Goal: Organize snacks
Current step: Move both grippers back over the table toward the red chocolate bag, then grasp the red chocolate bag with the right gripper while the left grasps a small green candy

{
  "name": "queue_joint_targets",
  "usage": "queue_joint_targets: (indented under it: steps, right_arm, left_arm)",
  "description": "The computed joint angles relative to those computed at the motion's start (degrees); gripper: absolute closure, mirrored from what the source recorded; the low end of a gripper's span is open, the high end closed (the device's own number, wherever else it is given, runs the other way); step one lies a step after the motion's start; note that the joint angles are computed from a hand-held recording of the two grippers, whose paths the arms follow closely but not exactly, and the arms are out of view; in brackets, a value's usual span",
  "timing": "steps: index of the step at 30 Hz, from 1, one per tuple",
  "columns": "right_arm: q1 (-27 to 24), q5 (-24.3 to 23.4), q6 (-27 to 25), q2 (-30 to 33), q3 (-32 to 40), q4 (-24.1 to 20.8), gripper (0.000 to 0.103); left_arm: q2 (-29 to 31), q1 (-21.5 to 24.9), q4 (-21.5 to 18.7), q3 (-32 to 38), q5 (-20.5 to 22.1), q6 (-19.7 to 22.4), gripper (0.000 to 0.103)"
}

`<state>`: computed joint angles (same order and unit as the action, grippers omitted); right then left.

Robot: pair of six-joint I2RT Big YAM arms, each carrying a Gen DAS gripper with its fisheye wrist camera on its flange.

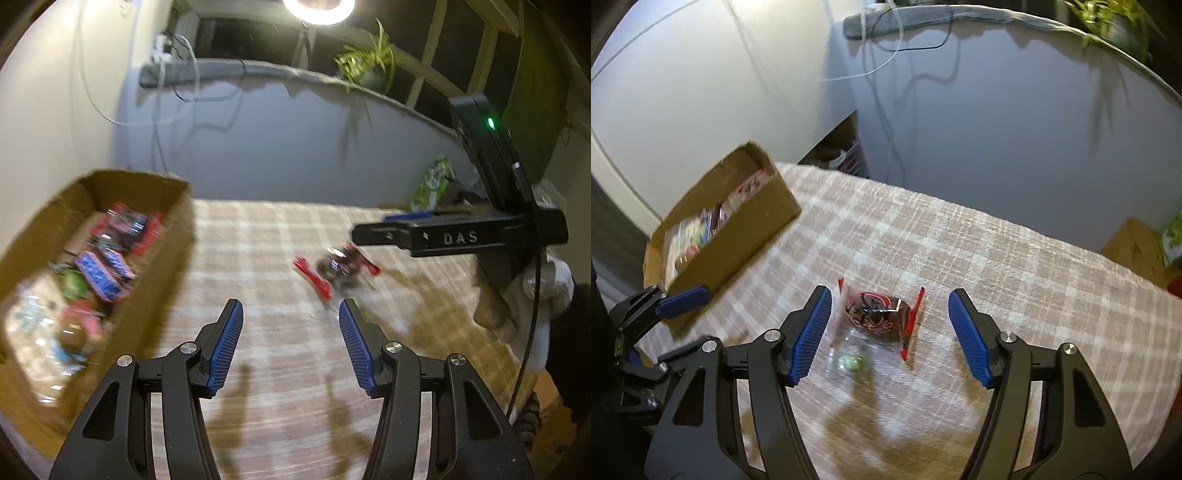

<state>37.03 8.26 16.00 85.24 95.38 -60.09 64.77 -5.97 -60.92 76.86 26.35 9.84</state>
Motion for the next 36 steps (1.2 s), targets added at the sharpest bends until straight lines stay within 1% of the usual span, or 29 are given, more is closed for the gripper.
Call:
queue_joint_targets:
  steps: [3, 5, 9, 12, 14, 18, 22, 25, 27, 29, 31, 32, 36]
  right_arm:
    - [-0.2, 0.0, -4.7, 1.0, 0.5, -0.9, 0.034]
    - [0.0, 0.2, -6.8, 1.7, 0.8, -1.6, 0.034]
    - [0.3, 0.3, -12.0, 3.0, 1.3, -2.4, 0.034]
    - [0.7, 1.0, -14.9, 3.7, 1.4, -2.0, 0.034]
    - [0.6, 0.2, -16.4, 4.2, 1.8, -1.9, 0.034]
    - [0.6, -0.5, -18.1, 5.6, 3.5, -2.2, 0.034]
    - [0.0, -3.2, -18.6, 7.1, 5.3, -3.7, 0.034]
    - [-0.9, -6.0, -18.3, 7.3, 5.3, -3.7, 0.034]
    - [-1.6, -9.0, -18.1, 7.2, 5.0, -4.1, 0.034]
    - [-1.8, -10.8, -18.4, 7.2, 4.7, -4.7, 0.034]
    - [-1.8, -10.6, -18.8, 7.2, 4.3, -4.8, 0.034]
    - [-2.0, -11.2, -18.5, 7.2, 4.0, -4.6, 0.034]
    - [-2.9, -13.1, -17.0, 6.4, 3.1, -3.4, 0.045]
  left_arm:
    - [0.6, -2.3, -0.6, -0.4, -1.2, -0.5, 0.049]
    - [0.9, -3.5, -0.8, -0.7, -1.7, -1.0, 0.049]
    - [1.4, -4.8, -1.3, -0.6, -2.5, -1.3, 0.049]
    - [1.8, -5.6, -1.4, -0.6, -3.2, -1.2, 0.049]
    - [2.3, -6.0, -1.7, -0.2, -3.3, -0.9, 0.049]
    - [3.0, -7.3, -1.9, 0.3, -4.3, 0.2, 0.049]
    - [3.9, -8.2, -1.9, 0.9, -5.0, 0.8, 0.049]
    - [4.3, -9.1, -2.1, 1.1, -5.4, 1.7, 0.049]
    - [4.5, -9.6, -2.0, 1.1, -5.7, 2.1, 0.049]
    - [4.8, -9.9, -2.0, 1.2, -6.0, 2.3, 0.049]
    - [5.3, -10.3, -2.0, 1.3, -6.6, 2.5, 0.049]
    - [5.5, -10.5, -2.0, 1.4, -6.8, 2.6, 0.049]
    - [5.9, -11.3, -1.8, 1.8, -7.6, 3.4, 0.049]
